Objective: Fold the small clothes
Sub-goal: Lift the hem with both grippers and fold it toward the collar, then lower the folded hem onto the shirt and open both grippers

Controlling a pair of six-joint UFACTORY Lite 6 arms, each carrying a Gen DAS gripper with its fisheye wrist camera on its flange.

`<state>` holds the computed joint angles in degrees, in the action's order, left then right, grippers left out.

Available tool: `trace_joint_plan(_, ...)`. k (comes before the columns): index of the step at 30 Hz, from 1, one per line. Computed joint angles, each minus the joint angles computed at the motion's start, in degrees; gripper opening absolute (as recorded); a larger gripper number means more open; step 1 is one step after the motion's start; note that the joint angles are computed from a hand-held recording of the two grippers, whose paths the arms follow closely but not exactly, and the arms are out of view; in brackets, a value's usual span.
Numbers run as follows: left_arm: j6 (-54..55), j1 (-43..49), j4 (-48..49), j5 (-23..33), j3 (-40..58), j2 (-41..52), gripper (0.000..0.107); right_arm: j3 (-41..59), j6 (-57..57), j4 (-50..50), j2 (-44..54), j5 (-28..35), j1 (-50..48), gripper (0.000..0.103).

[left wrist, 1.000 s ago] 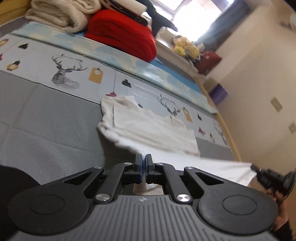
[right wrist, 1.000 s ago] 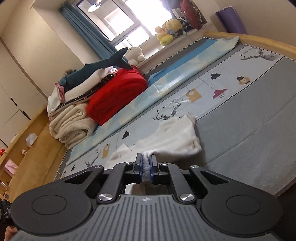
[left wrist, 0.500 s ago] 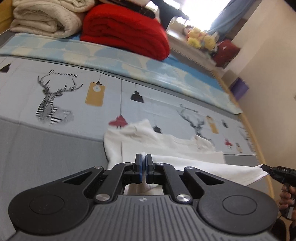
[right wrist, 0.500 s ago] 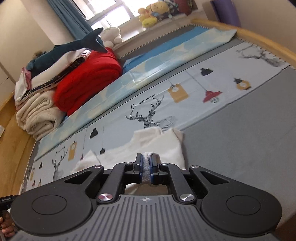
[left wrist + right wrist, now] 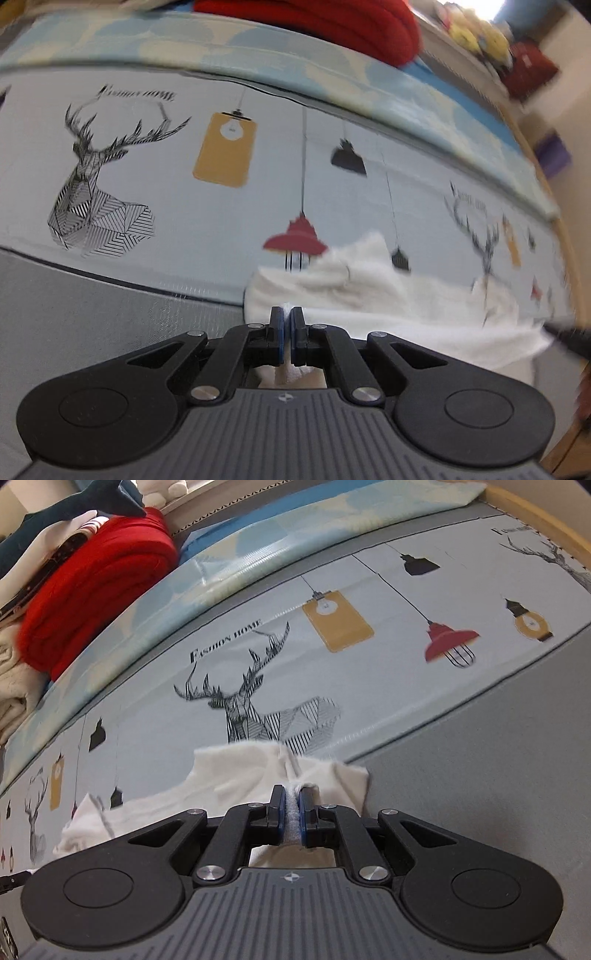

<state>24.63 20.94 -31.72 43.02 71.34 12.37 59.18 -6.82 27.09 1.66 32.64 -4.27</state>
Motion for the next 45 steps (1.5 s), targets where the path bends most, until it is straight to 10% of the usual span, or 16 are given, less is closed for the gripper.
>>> trace_joint_plan(11, 7.4, 4.7, -7.4, 0.5, 5.3, 2.0, 0.006, 2.2, -7.3, 13.9, 3.8, -6.6, -6.1, 0.014)
trace_joint_plan(19, 15.4, -0.4, 4.1, 2.5, 3.9, 4.6, 0.035, 1.7, -31.4, 15.9, 5.4, 5.1, -10.6, 0.025)
trace_joint_plan(39, 19.6, -8.4, -6.4, -11.5, 6.9, 14.1, 0.035, 3.7, -31.2, 12.8, 12.8, -8.5, -0.2, 0.041)
trace_joint_plan(41, 22.1, -7.7, -9.4, -11.0, 7.2, 14.7, 0.022, 4.3, -34.3, 15.9, 14.1, -7.7, -0.7, 0.041)
trace_joint_plan(45, 30.3, -6.0, -19.0, -13.7, 5.5, 12.3, 0.005, 4.6, -43.1, 24.7, 14.7, -6.9, -1.7, 0.004)
